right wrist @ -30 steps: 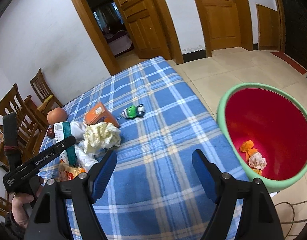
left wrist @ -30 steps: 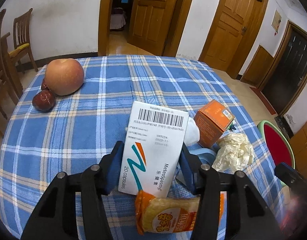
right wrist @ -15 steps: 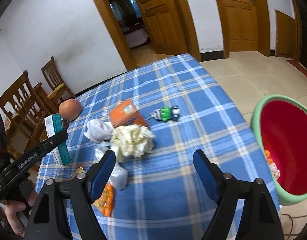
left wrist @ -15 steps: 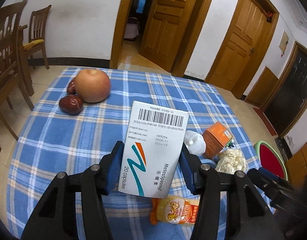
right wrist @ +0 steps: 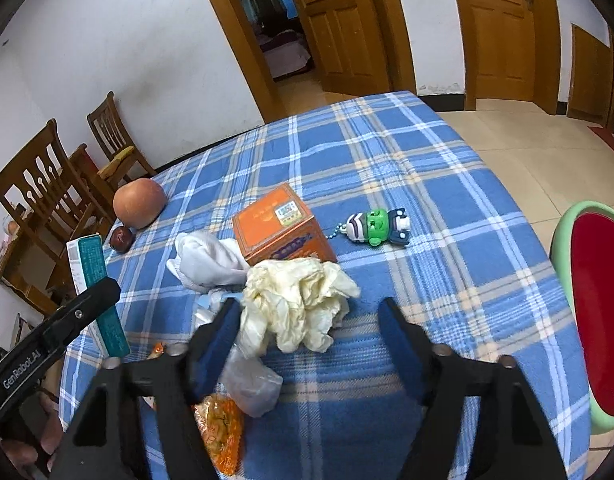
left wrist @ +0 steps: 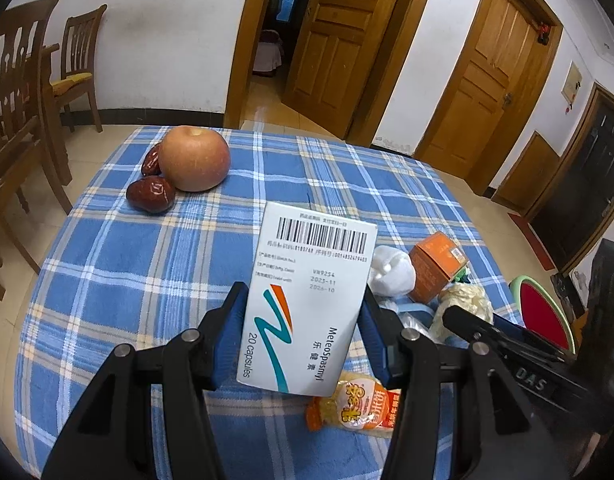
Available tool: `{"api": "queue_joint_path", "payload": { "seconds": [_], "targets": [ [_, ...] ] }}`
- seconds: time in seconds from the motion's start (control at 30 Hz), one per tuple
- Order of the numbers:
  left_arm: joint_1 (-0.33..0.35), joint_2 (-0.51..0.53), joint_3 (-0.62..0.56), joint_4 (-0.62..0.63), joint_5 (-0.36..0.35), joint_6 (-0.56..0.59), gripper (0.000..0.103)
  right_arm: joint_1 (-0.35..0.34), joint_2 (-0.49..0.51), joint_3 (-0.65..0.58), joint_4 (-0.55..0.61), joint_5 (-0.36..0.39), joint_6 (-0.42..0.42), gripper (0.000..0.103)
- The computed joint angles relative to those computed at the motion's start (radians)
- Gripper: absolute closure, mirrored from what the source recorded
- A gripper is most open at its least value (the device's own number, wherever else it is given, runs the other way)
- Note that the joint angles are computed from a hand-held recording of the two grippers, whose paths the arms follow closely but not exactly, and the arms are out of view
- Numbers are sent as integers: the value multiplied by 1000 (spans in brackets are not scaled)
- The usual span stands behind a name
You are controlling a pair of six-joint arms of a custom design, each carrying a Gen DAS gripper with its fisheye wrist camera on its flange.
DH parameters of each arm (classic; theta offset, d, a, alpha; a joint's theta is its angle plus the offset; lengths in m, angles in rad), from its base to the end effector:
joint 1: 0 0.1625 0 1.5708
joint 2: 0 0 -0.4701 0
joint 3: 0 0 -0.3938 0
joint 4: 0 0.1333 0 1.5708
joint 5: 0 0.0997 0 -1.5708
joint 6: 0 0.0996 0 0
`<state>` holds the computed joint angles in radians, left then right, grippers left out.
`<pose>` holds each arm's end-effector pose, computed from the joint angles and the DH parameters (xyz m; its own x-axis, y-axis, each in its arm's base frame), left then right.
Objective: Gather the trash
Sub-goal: 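Grasp the crumpled cream plastic bag with the right tool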
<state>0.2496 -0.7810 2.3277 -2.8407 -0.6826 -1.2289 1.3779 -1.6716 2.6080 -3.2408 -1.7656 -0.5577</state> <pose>-0.3570 -0.3083 0.0121 -0.8615 -0.0014 -0.5077 0.3593 0.7049 -0.6116 0.0495 -0.3414 0.3072 -0.8713 -0.1183 0.4763 -0.3756 0.7854 -0.4920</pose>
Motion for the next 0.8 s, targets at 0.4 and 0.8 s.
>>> {"api": "queue_joint_path", "payload": {
  "seconds": [0.4,0.8],
  "targets": [
    [-22,10,-15,5,-16,6,49,-73,-139,22,100,107,-36,82],
    [-69,22,-51,43,-40,2,49,-178,-375,37,254,237,-74,82]
  ]
}}
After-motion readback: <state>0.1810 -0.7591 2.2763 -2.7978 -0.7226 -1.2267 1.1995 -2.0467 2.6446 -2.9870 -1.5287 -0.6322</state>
